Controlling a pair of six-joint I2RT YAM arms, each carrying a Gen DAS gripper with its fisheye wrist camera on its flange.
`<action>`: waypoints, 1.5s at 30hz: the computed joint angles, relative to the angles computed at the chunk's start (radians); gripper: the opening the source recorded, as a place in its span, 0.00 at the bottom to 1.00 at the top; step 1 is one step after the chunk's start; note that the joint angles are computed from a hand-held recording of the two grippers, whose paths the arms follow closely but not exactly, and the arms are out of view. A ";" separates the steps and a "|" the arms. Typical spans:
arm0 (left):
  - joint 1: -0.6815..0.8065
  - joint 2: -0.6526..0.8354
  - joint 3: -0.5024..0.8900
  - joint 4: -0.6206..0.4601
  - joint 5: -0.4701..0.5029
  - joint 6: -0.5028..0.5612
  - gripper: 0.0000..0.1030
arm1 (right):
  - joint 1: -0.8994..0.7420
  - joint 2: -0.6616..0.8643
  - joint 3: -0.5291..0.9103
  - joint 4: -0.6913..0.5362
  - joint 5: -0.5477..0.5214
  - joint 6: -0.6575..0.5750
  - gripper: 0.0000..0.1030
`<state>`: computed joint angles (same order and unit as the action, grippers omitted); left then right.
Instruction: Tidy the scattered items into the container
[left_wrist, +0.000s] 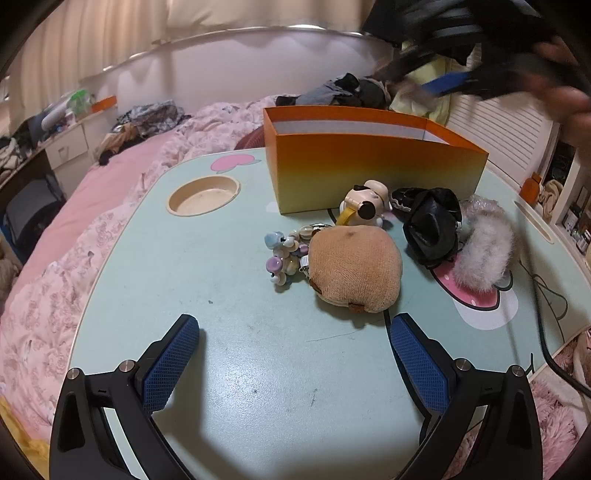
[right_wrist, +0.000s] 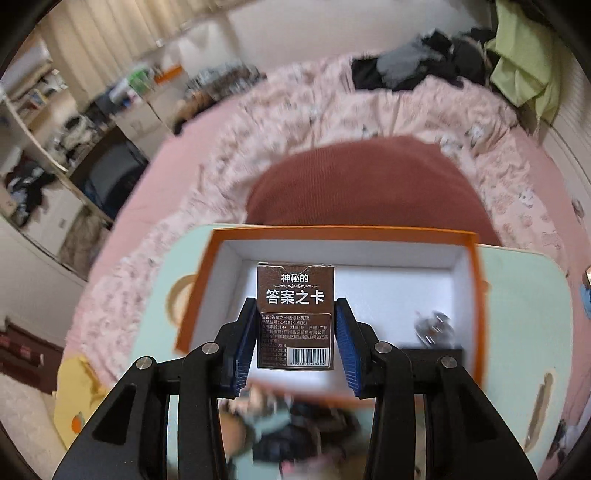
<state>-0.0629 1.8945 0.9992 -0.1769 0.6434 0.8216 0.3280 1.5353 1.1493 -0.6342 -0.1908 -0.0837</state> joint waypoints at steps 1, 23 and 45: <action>-0.002 -0.001 -0.001 0.002 -0.002 -0.002 1.00 | -0.016 -0.059 -0.039 -0.002 -0.019 -0.016 0.41; -0.001 0.001 -0.003 0.006 -0.002 -0.002 1.00 | -0.344 -0.386 -0.612 0.129 -0.043 -0.227 0.42; -0.004 0.001 -0.005 0.008 -0.004 -0.005 1.00 | -0.446 -0.862 -0.893 0.206 -0.178 -0.263 0.74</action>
